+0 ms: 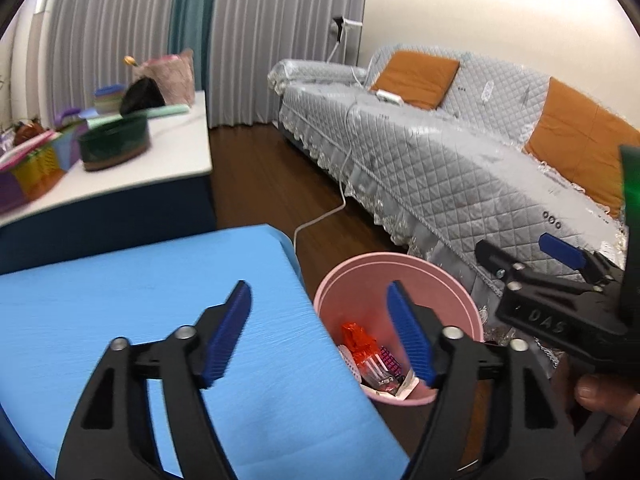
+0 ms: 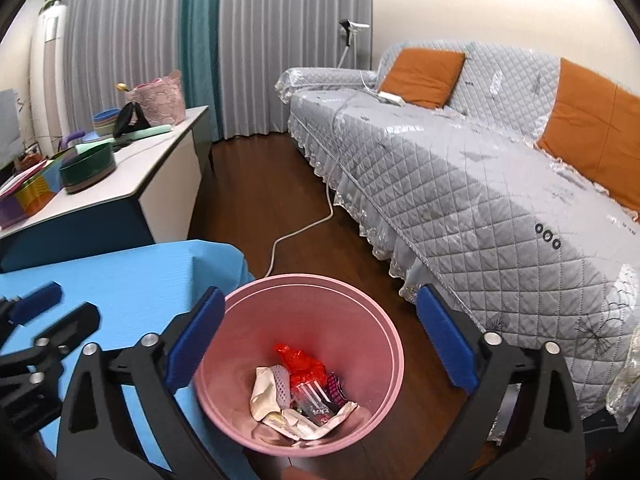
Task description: Collect trash
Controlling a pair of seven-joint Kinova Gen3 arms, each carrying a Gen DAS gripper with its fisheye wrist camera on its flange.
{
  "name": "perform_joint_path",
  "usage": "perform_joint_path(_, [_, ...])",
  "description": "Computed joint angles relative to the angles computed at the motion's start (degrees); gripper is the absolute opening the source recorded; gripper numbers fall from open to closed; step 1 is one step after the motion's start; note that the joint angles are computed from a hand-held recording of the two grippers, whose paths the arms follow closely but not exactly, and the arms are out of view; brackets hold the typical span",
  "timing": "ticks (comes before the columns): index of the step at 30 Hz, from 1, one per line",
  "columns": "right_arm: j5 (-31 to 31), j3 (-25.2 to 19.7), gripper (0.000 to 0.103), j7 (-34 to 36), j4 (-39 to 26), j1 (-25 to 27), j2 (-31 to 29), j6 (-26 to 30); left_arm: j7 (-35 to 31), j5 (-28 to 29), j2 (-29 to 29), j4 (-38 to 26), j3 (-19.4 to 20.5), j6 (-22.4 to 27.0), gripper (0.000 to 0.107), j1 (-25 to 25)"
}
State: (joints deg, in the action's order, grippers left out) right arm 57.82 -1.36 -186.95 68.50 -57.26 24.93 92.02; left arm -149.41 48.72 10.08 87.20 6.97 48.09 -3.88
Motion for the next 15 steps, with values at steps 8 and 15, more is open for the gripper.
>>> perform_joint_path(8, [2.9,0.8,0.098,6.0,-8.8,-6.4,3.1,5.6,-12.2,10.6,-7.8,6.8,-5.7,4.8,0.095,-5.6])
perform_joint_path(15, [4.0,3.6,0.098,7.7,-16.8,-13.3,6.8,9.9,-15.5,12.4,-11.5,9.4,-12.3,9.1,0.095,-8.6])
